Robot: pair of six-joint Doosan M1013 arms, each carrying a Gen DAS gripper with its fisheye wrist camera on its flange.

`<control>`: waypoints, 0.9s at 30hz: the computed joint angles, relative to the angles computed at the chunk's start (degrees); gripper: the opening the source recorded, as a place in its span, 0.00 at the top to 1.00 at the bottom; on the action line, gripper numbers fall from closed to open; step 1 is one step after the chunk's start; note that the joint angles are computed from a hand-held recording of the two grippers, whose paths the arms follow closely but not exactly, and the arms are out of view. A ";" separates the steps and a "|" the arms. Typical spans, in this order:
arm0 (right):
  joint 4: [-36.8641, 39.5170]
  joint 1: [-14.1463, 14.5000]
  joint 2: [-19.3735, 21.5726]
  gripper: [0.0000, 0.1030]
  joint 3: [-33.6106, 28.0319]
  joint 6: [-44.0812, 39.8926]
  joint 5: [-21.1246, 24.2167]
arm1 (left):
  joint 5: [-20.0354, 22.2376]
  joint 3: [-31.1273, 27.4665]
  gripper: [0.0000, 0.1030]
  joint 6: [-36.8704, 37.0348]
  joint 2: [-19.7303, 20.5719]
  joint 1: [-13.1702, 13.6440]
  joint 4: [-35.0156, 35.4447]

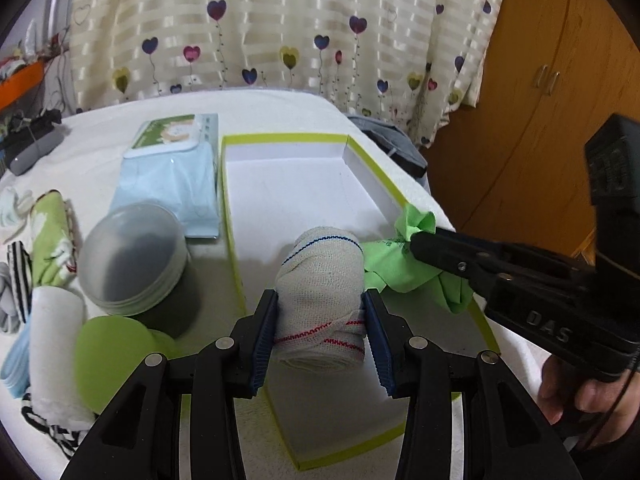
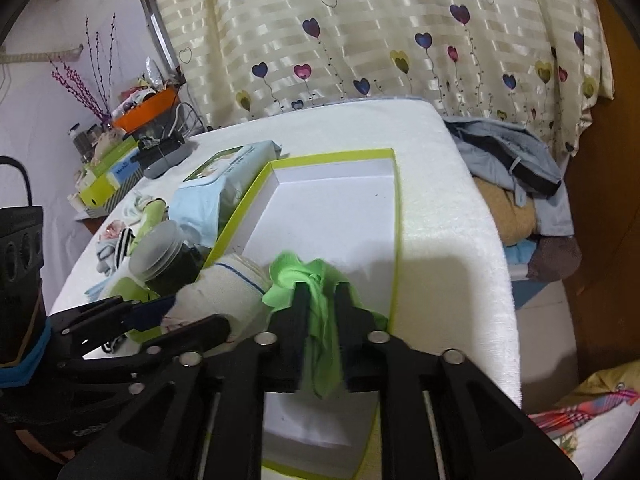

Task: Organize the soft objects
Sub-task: 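Carry the white sock and green cloth into the white box with both tools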

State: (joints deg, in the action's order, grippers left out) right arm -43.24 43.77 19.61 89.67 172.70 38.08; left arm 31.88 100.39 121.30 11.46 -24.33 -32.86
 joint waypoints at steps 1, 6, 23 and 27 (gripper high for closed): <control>-0.50 0.14 -0.04 0.76 -0.01 0.11 0.31 | 0.00 -0.09 0.60 -0.18 0.14 -0.11 0.15; -1.73 0.60 -0.33 0.62 0.11 1.18 1.85 | -1.08 0.33 0.58 1.35 -0.24 -0.03 -1.13; -9.60 5.18 -1.21 0.62 -1.27 7.47 6.91 | -4.85 5.32 0.58 11.06 -6.71 1.86 -9.46; -10.21 6.00 -0.75 0.62 -2.32 7.22 7.34 | -6.11 6.34 0.58 10.78 -8.02 2.55 -9.38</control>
State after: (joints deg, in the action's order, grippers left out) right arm -53.45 49.77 18.86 87.35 179.92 45.42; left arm 25.77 106.73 132.07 3.45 -21.77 -42.24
